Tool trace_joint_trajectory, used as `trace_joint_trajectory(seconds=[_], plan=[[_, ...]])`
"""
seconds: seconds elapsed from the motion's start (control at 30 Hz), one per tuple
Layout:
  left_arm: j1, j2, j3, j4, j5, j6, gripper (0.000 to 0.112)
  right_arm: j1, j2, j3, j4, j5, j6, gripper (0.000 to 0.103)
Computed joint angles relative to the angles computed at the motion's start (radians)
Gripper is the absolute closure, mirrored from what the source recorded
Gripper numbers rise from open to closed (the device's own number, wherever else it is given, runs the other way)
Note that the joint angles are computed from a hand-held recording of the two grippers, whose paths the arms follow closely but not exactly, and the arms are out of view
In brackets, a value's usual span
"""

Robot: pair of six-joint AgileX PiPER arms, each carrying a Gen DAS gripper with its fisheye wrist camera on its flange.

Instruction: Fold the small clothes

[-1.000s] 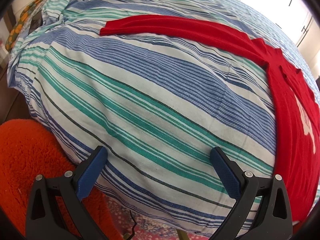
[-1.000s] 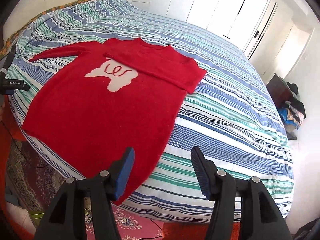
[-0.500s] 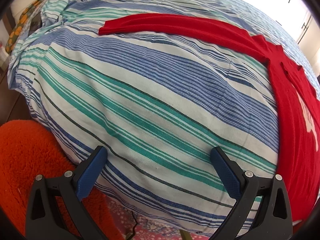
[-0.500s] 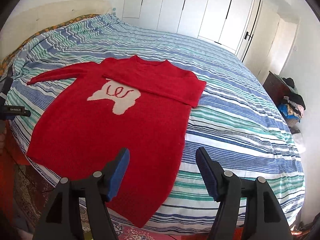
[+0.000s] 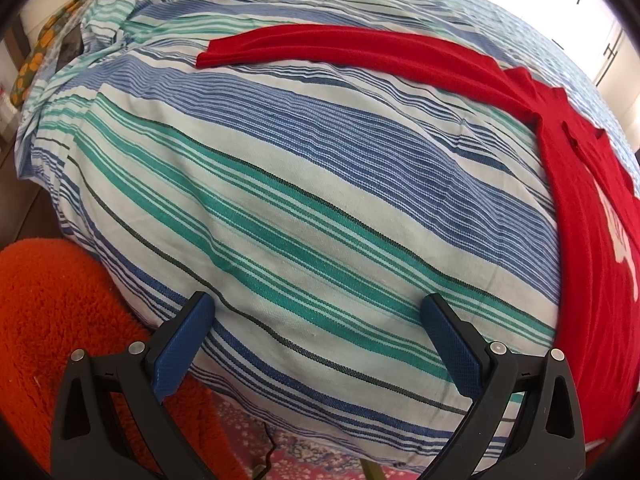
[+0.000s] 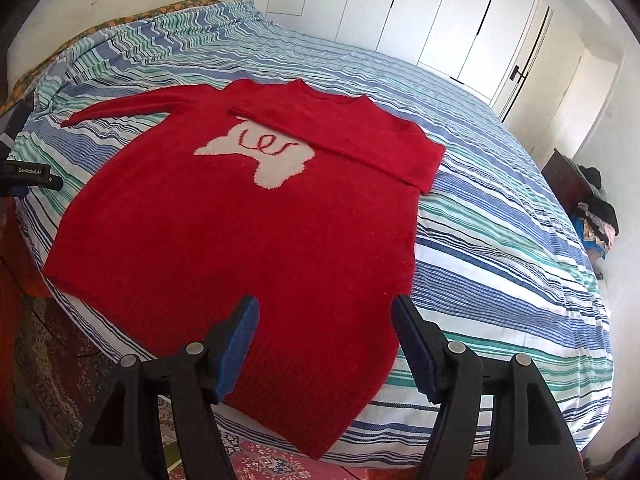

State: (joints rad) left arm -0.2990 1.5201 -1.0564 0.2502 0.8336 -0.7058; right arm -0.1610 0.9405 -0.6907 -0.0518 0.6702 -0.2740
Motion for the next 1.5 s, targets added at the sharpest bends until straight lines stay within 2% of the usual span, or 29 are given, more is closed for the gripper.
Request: trace_joint_trajectory(seconds=[0.67,0.77,0.9,1.03,1.1,1.13,1.23,1.33,1.43,1.47,1.5], plan=[[0.0,0.004,-0.003,-0.004,0.001,-0.003,0.01,-0.01,-0.016,0.0,0.013,-0.014,-0.014,0.035],[0.038,-0.057,0.013,-0.053,-0.021,0.015,0.011,-0.017,-0.026,0.002,0.023,-0.014,-0.022,0.035],[0.219,-0.149,0.028,-0.299,-0.121,0.201,0.011,-0.039,-0.035,0.001,0.05,-0.009,-0.049,0.035],[0.447,-0.01,-0.129,-0.638,-0.13,0.506,0.012,-0.058,-0.029,0.0,0.079,-0.009,-0.081,0.035],[0.533,0.097,-0.215,-0.788,-0.132,0.607,0.012,-0.049,-0.02,-0.001,0.066,-0.009,-0.07,0.035],[0.569,0.166,-0.273,-0.837,-0.107,0.628,0.016,-0.043,-0.019,-0.001,0.059,-0.009,-0.062,0.035],[0.649,0.352,-0.417,-0.919,-0.025,0.603,0.03,-0.023,-0.025,0.0,0.031,-0.009,-0.032,0.035],[0.689,0.417,-0.445,-1.025,-0.037,0.658,0.03,-0.016,-0.025,-0.001,0.017,-0.005,-0.018,0.035],[0.696,0.447,-0.487,-1.034,-0.032,0.672,0.033,-0.013,-0.017,-0.005,0.011,-0.003,-0.014,0.035],[0.692,0.456,-0.505,-1.013,-0.031,0.665,0.036,-0.01,-0.011,-0.006,0.006,-0.003,-0.009,0.035],[0.687,0.466,-0.525,-0.988,-0.023,0.657,0.049,-0.004,-0.005,-0.007,-0.002,-0.003,-0.002,0.035]])
